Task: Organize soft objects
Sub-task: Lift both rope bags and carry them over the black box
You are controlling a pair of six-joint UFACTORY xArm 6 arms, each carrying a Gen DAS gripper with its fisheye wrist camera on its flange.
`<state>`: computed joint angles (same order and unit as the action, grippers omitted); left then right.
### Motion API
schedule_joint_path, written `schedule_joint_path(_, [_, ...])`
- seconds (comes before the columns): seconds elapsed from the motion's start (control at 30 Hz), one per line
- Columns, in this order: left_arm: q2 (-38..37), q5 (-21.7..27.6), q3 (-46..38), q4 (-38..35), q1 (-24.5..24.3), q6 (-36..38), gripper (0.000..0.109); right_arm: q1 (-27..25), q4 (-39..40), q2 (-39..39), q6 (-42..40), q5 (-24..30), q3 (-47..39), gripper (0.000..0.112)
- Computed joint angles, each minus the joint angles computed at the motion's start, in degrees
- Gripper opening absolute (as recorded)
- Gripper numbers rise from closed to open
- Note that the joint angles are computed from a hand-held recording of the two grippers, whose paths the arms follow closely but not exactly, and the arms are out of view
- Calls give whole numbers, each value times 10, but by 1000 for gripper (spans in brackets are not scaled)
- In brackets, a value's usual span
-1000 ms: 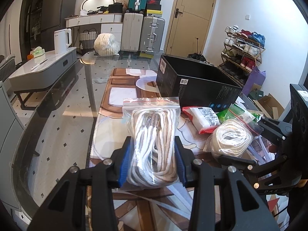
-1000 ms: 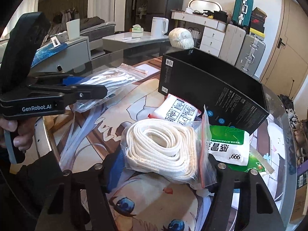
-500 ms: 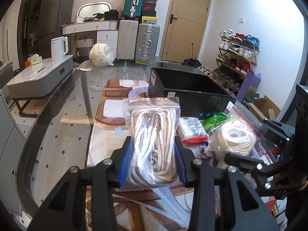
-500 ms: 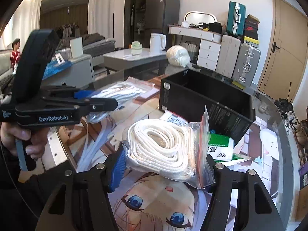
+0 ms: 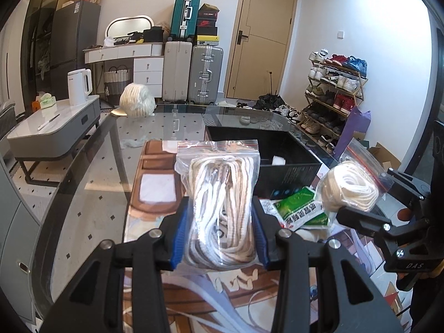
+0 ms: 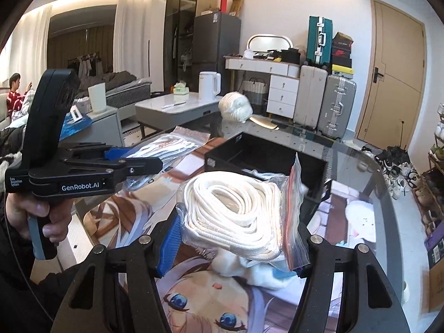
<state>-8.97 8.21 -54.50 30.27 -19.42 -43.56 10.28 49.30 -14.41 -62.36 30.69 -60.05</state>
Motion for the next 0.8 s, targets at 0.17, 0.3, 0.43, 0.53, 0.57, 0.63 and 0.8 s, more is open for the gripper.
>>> schedule_joint_path(0.17, [17,4,-28,-19,-1,24,40,-10,0,12,14,-8,-16,64])
schedule_joint_path(0.3, [39,10,-57,-35,-5,47,40,-19,2,27,28,-12,-32,64])
schedule_joint_path(0.43, [63,14,-89,-51,-8,65,40,-26,-6,48,46,-18,-55,64])
schedule_joint_path(0.53, [84,18,-116,-70,-11,89,40,-27,-18,62,64,-23,-70,64])
schedule_joint_path(0.57, [90,20,-125,-74,-12,96,40,-29,-21,67,68,-21,-77,64])
schedule_joint_path(0.63, [105,25,-145,-89,-15,113,40,-31,-30,79,78,-22,-91,64])
schedule_joint_path(0.8, [140,41,-190,-134,-21,163,40,-33,-51,104,98,-19,-121,64])
